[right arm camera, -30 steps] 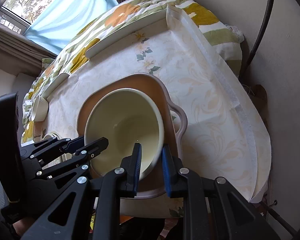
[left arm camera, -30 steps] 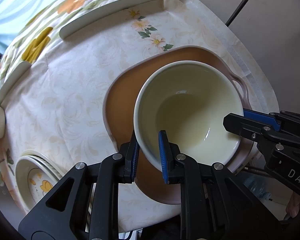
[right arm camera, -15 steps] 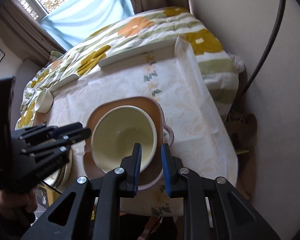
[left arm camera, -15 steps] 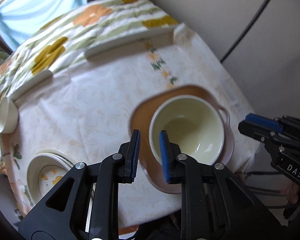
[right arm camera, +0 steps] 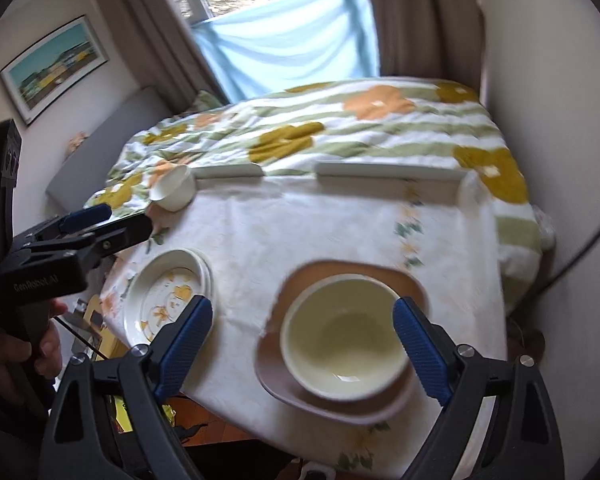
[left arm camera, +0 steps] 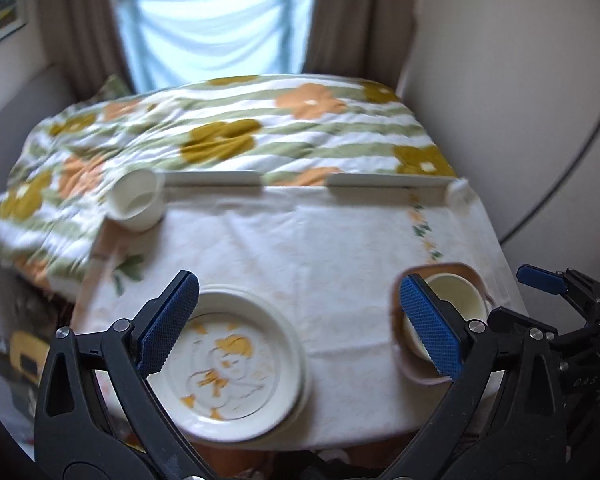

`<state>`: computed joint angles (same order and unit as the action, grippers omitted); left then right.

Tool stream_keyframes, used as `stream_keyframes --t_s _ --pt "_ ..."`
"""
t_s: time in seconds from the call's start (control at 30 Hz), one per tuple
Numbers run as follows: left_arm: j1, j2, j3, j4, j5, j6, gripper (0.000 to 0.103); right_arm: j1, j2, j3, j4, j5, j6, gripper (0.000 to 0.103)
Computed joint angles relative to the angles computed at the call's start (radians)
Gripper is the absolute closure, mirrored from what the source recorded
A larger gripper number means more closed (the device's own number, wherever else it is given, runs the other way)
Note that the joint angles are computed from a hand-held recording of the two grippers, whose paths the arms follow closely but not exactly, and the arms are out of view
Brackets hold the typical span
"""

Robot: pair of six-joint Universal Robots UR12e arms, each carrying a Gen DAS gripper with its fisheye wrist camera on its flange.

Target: Organize plates and bowls

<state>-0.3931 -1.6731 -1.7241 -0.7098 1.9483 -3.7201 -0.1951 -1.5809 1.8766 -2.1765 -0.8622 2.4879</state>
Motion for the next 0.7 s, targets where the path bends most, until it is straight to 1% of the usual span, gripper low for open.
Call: stream_keyframes --t_s 0.13,0.2,0.27,0.33,0.37,0.4,0.43,0.5,0.53,0.63,0.7 --pt "0.042 0.068 -0.060 -0.015 0.065 -0.108 0.003 0.057 0.034 -0.051 0.006 0.034 -0.018 0.005" --pt "0.076 0.102 -0.088 -0.015 0.073 -0.157 0.003 0.096 0.058 -0.094 0.008 0.042 -0.011 0.005" --pt "0.117 0.131 -0.112 -0.021 0.062 -0.202 0.003 0.138 0.090 -0.154 0.043 0.044 -0.013 0.005" --pt "0.164 0.155 -0.136 -0.018 0.032 -0.229 0.003 0.175 0.122 -0.203 0.060 0.053 -0.005 0.005" --pt "0.191 0.163 -0.148 -0.013 0.014 -0.237 0.003 0.200 0.141 -0.230 0.053 0.052 0.013 0.005" --pt "0.216 0.168 -0.155 -0.012 -0.006 -0.242 0.003 0.216 0.154 -0.247 0.047 0.051 0.022 0.005" --pt "0.239 0.170 -0.161 -0.009 -0.025 -0.244 0.003 0.237 0.170 -0.267 0.032 0.043 0.038 0.005" --pt "0.289 0.170 -0.176 0.007 -0.069 -0.249 0.003 0.285 0.208 -0.310 -0.002 -0.003 0.078 0.005" --pt "0.311 0.167 -0.181 0.015 -0.092 -0.249 0.003 0.307 0.230 -0.336 0.003 -0.026 0.087 0.005" --pt "0.377 0.142 -0.187 0.033 -0.174 -0.242 0.003 0.366 0.299 -0.420 0.062 -0.072 0.105 0.005" --pt "0.408 0.122 -0.185 0.027 -0.208 -0.231 0.003 0.403 0.352 -0.480 0.112 -0.108 0.121 0.005"
